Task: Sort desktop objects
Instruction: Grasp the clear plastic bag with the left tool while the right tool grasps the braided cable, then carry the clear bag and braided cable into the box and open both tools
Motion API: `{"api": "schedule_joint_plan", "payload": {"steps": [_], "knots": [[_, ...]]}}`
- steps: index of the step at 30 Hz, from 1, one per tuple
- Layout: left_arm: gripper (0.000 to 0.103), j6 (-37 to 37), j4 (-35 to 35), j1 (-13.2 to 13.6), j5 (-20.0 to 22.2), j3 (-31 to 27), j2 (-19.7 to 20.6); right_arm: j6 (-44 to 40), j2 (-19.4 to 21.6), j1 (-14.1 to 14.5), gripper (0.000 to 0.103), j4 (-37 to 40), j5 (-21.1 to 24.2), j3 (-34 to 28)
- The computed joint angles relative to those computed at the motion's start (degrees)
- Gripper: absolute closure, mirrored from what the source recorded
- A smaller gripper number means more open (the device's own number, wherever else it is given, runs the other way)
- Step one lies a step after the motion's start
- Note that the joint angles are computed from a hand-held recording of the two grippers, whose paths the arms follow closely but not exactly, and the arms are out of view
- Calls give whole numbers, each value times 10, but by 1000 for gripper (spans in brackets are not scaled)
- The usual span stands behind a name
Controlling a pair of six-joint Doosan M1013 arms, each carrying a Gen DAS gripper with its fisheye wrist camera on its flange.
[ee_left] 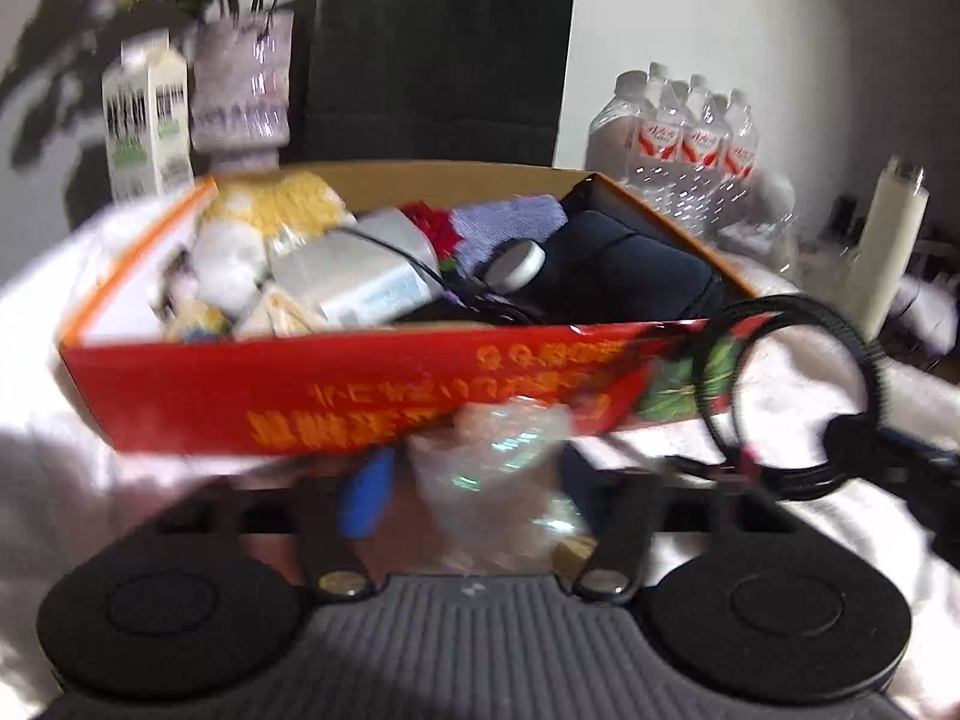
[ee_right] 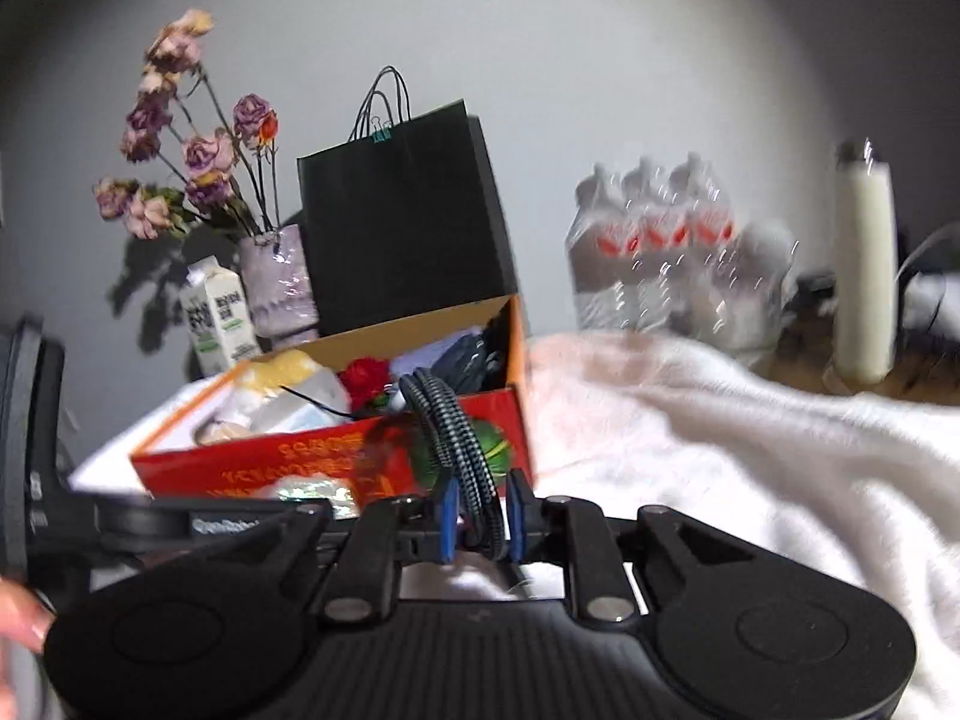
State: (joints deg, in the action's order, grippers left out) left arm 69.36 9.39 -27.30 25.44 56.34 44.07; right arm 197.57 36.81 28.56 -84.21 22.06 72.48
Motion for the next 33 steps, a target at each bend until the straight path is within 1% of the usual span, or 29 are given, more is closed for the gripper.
{"api": "schedule_joint_plan", "payload": {"steps": [1,2,3,4,6,7,8,9,10,12,14,15,17,18,20,23,26,28,29,33], "knots": [[67,5,-28,3,-9,8,-4,-10,4,-1,87,3,-4,-6],[68,-11,-25,4,-20,16,-9,-32,9,-1,87,14,-1,-14],[71,-45,7,3,-32,27,-15,-54,14,-2,87,31,-3,-22],[72,-101,66,-1,-37,37,-21,-86,18,-4,86,59,-8,-31],[72,-187,163,-6,-43,65,-40,-146,25,-3,87,114,0,-44],[72,-241,215,-7,-58,87,-54,-140,24,-2,89,109,3,-42],[72,-298,261,-7,-72,112,-69,-104,20,0,93,74,8,-33],[72,-331,282,-7,-77,132,-83,-60,16,3,93,27,17,-25],[72,-352,291,-7,-81,152,-97,0,9,6,93,-30,19,-12],[72,-387,317,-6,-92,190,-122,85,-3,14,94,-115,32,10],[72,-431,363,-8,-88,221,-143,99,-11,21,93,-133,43,22],[72,-471,405,-10,-93,238,-154,105,-16,25,93,-139,45,29],[71,-567,505,-12,-99,270,-174,135,-29,37,93,-181,57,50],[70,-607,544,-12,-103,284,-183,147,-36,44,93,-200,68,60],[70,-665,601,-13,-108,307,-198,191,-50,59,94,-250,96,84],[70,-737,667,-16,-104,332,-218,198,-70,83,93,-283,134,115],[70,-823,766,-19,-123,358,-237,207,-88,105,93,-303,159,143],[70,-863,824,-24,-126,370,-245,185,-93,118,93,-298,186,153],[70,-892,860,-26,-126,375,-249,171,-96,122,93,-287,190,156],[70,-963,939,-28,-128,379,-251,165,-106,128,94,-276,180,163]]}}
